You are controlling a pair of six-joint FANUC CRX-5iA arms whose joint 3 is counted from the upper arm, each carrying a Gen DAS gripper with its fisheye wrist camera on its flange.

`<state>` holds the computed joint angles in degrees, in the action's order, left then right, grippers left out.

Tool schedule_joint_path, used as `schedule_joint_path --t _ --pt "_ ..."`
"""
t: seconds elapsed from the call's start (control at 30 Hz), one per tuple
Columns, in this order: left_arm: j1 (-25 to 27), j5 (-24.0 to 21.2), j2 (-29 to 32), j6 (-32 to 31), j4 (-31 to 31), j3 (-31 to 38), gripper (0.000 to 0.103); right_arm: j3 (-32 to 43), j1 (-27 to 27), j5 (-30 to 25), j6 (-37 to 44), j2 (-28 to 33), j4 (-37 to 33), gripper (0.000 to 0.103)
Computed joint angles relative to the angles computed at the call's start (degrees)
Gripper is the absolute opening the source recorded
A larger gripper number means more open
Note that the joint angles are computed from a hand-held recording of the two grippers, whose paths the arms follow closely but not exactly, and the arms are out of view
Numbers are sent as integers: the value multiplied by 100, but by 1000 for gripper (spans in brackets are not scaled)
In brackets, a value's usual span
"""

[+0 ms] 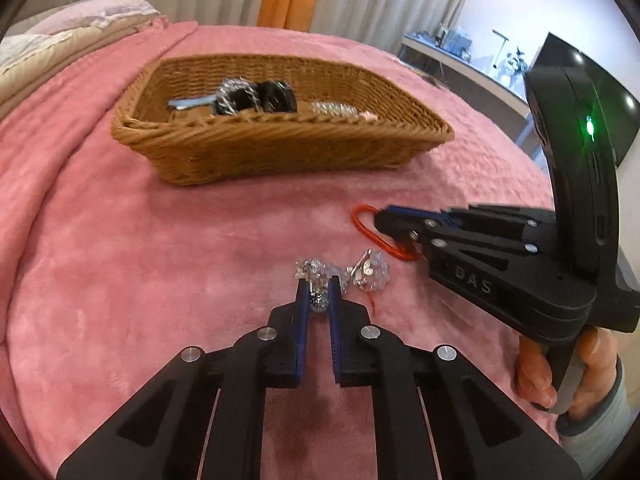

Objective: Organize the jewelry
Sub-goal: 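Grasp the crystal charms with left tool while right tool grasps red cord, then carry charms and red cord over the basket and open both tools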

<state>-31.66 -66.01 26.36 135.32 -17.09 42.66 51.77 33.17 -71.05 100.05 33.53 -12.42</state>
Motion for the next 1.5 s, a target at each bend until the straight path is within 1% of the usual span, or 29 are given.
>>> schedule_joint_path --t 0.07,0.13,0.23,0.3,0.37,0.43,0.47,0.5,0.53,0.57,0.63,0.73,0.77,0.8,0.83,0.9,0.93,0.97,1.0,1.03,1.13,1.2,1.37,1.43,1.5 --pt "2 107 -167 185 -42 -213 8 -150 -69 -1 43 -134 -54 3" --pt "-25 44 -276 350 -138 -300 8 -358 -110 36 102 -290 -74 3" --pt "-93 90 -598 732 -284 -669 8 -775 -220 131 224 -579 -120 3" --pt "-122 93 -734 970 -362 -839 8 -780 -425 -86 410 -657 -542 4" --pt "-80 295 -884 1097 -267 -1103 8 -648 -620 -287 433 -627 -954 4" --pt "-49 403 -924 1130 -194 -1218 8 -569 -769 -420 331 -612 -1272 9" --pt "-49 385 -910 1094 -190 -1212 8 -483 -888 -523 267 -580 -1500 20" --pt "-44 378 -866 1060 -190 -1181 8 -505 -928 -504 228 -604 -1564 39" --pt "-55 359 -835 1027 -199 -1157 8 -646 -940 -344 188 -700 -1540 51" --pt "-68 337 -802 987 -205 -1126 8 -726 -923 -241 188 -754 -1499 58" --pt "-87 358 -803 944 -217 -1137 8 -830 -864 -192 241 -821 -1400 58" --pt "-83 413 -818 967 -194 -1188 8 -1171 -561 -3 37 -949 -805 58" --pt "-78 417 -815 971 -187 -1193 8 -1292 -475 108 -2 -993 -649 58" --pt "-87 407 -806 977 -196 -1182 8 -1580 -298 404 -67 -1127 -268 56" --pt "-94 398 -804 977 -207 -1175 8 -1761 -168 576 -117 -1204 45 52" --pt "-110 364 -783 952 -229 -1137 8 -1979 43 764 -143 -1280 447 30" --pt "-115 353 -777 938 -235 -1124 8 -2031 85 801 -39 -1311 469 23" --pt "-113 364 -787 919 -226 -1134 8 -2156 163 896 47 -1389 551 13" --pt "-116 391 -791 898 -218 -1145 8 -2305 231 1022 57 -1469 669 9" --pt "-111 436 -810 875 -203 -1175 8 -2360 247 1069 90 -1509 670 8" --pt "-96 750 -970 875 -173 -1401 8 -2342 135 1049 309 -1643 242 6" --pt "-101 1061 -1129 914 -206 -1581 8 -2321 85 1085 371 -1740 108 5" --pt "-140 1523 -1343 882 -259 -1689 8 -1964 -63 1070 474 -1824 -212 5" --pt "-160 1568 -1364 828 -303 -1554 8 -1710 -142 1026 540 -1786 -366 5" --pt "-187 1492 -1310 719 -385 -1311 8 -1453 -160 1038 554 -1702 -392 5"
